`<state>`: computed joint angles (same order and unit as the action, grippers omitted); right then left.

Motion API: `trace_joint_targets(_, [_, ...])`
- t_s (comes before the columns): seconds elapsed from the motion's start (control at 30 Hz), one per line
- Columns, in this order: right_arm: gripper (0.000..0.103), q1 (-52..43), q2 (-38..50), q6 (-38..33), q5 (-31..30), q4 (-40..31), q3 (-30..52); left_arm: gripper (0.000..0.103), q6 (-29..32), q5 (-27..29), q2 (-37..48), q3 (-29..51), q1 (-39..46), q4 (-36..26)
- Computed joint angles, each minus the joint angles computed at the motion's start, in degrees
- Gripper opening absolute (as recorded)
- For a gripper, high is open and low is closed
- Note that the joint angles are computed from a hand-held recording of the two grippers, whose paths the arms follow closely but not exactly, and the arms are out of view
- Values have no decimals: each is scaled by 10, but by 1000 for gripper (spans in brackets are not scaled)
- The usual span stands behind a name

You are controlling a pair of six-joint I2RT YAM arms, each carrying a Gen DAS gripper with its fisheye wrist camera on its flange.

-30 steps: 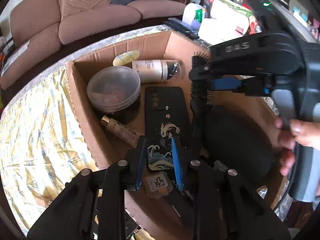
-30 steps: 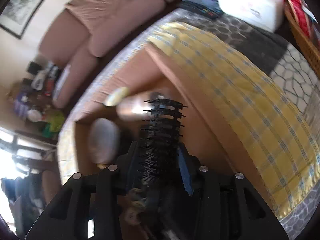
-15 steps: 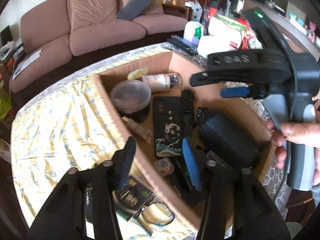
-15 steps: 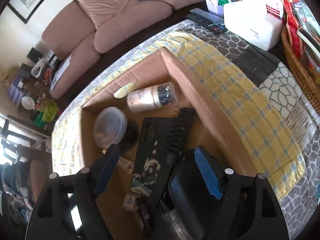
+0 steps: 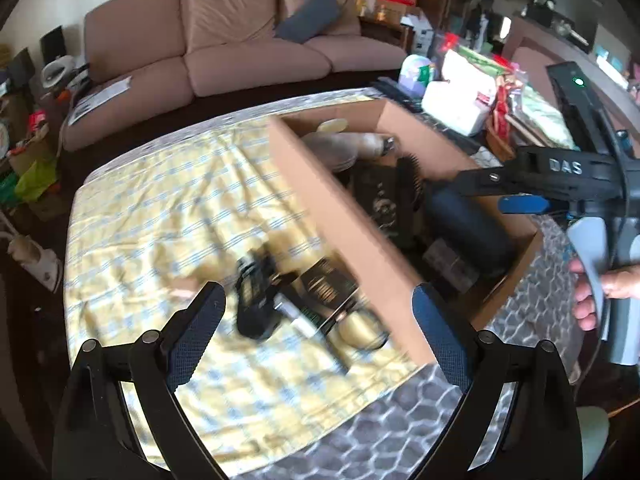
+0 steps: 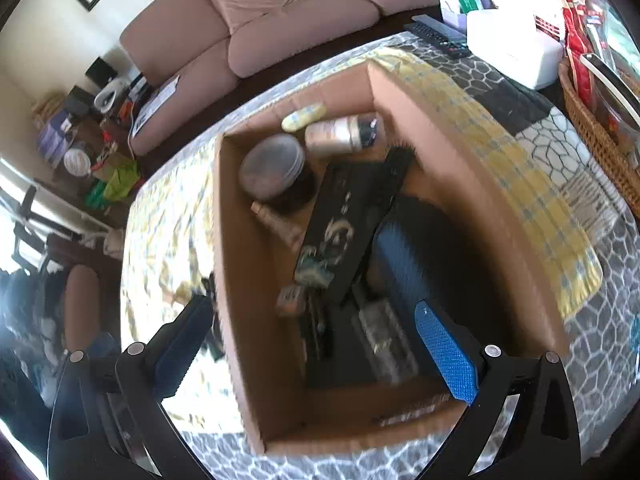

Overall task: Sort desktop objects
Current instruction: 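Withdraw both grippers from the box back over the bedspread, then grasp the black tissue pack with the left gripper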

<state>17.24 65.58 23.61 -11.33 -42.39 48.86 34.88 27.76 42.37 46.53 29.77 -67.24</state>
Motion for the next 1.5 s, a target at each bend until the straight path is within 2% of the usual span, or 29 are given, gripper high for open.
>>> trace_joint_targets(0.07, [102,31,-28,22,5,-2,-15,94,84,33,11,7,93,-39])
trace_joint_targets(0.17, [102,75,-60,53,15,-2,-31,103,229,74,46,18,237,-100])
trace_joint_targets(0.27, [102,131,-86,84,30,-4,-37,103,360,91,93,19,357,-139])
trace_joint_targets(0.4, [102,229,-110,124,87,2,-39,103,459,87,159,6,453,-137])
trace_joint_targets(0.5, [102,312,-116,147,143,18,-43,103,476,83,183,-12,465,-118])
trace_joint_targets(0.67, [102,404,-109,145,233,43,-60,103,435,88,153,-68,409,-53])
trace_joint_targets(0.8, [102,426,-119,133,279,74,-90,103,368,105,84,-106,295,-4])
trace_joint_targets(0.9, [102,392,-152,112,259,102,-121,103,245,61,24,-141,134,87])
trace_joint_targets(0.97, [102,362,-170,101,241,110,-136,103,159,11,22,-159,20,158])
trace_joint_targets(1.07, [102,311,-200,83,206,126,-164,103,94,-36,75,-164,-85,237])
trace_joint_targets(1.17, [102,259,-220,67,162,140,-189,102,78,-71,136,-165,-148,288])
trace_joint_targets(1.23, [102,224,-227,57,131,147,-205,89,78,-92,170,-169,-176,314])
trace_joint_targets(1.27, [102,208,-228,53,115,150,-211,68,78,-103,186,-171,-187,326])
trace_joint_targets(1.3, [102,187,-231,46,94,155,-219,58,82,-107,196,-172,-189,331])
trace_joint_targets(1.4, [102,149,-226,38,59,166,-234,54,81,-113,216,-179,-202,351])
trace_joint_targets(1.5, [102,134,-226,36,34,172,-238,50,84,-77,221,-168,-171,330])
